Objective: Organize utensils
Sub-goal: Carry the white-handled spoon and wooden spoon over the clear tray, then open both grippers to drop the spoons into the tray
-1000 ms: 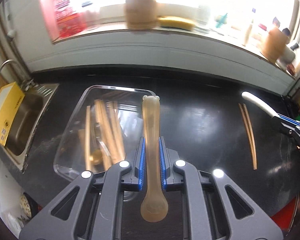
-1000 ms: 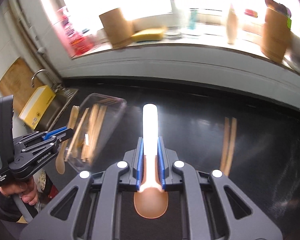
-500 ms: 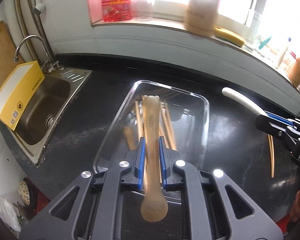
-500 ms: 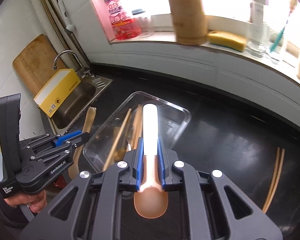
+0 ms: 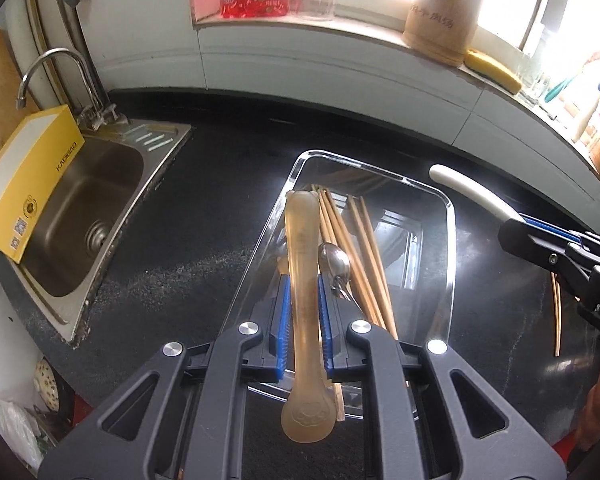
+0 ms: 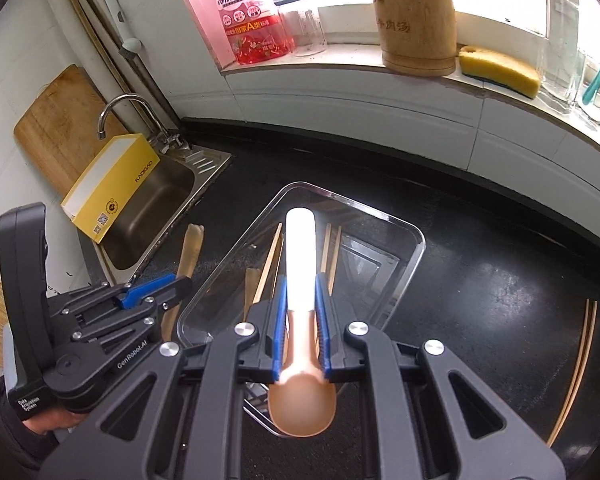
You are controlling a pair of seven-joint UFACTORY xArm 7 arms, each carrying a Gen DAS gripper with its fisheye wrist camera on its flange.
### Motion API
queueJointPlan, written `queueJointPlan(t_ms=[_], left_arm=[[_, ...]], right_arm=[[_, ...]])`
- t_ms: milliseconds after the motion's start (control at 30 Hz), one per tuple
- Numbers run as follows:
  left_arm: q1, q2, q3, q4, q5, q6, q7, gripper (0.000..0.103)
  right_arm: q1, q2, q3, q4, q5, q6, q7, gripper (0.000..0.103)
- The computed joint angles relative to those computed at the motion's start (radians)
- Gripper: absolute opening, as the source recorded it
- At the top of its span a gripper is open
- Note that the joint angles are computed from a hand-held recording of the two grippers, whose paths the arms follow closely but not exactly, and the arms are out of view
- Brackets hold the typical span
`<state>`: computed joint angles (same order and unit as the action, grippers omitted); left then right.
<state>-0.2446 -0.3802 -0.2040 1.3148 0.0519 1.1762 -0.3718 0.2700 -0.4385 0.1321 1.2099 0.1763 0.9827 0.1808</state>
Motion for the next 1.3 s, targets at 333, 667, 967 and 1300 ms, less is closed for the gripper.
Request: queueJointPlan(t_ms=[333,667,967,1300], left_arm=[[-0.007,0.05,0.021,-0.025,-0.032,-0.021,0.029,0.013],[-0.022,0.133,0.029,-0.009,-0.047,-0.033,0.07,0.013],[-0.027,0.183,0.05,0.01,-0.091,-0.034,0.095,0.017],[0.019,0.105,0.074,0.006,-0.099,-0.06,0.068,0.088]], right_arm=[[0.004,0.09,0.002,0.034,0.006,0.008,0.015,0.014],[-0.002,0.213,-0.009,0.083,0.025,0.015,-0.002,0.014],[-0.015,0.317,-0.028,0.165,0.087,0.038,-0.043,0.024],[-0.094,0.209,-0.082,0.158,0.099,0.0,-0.048,0.083]])
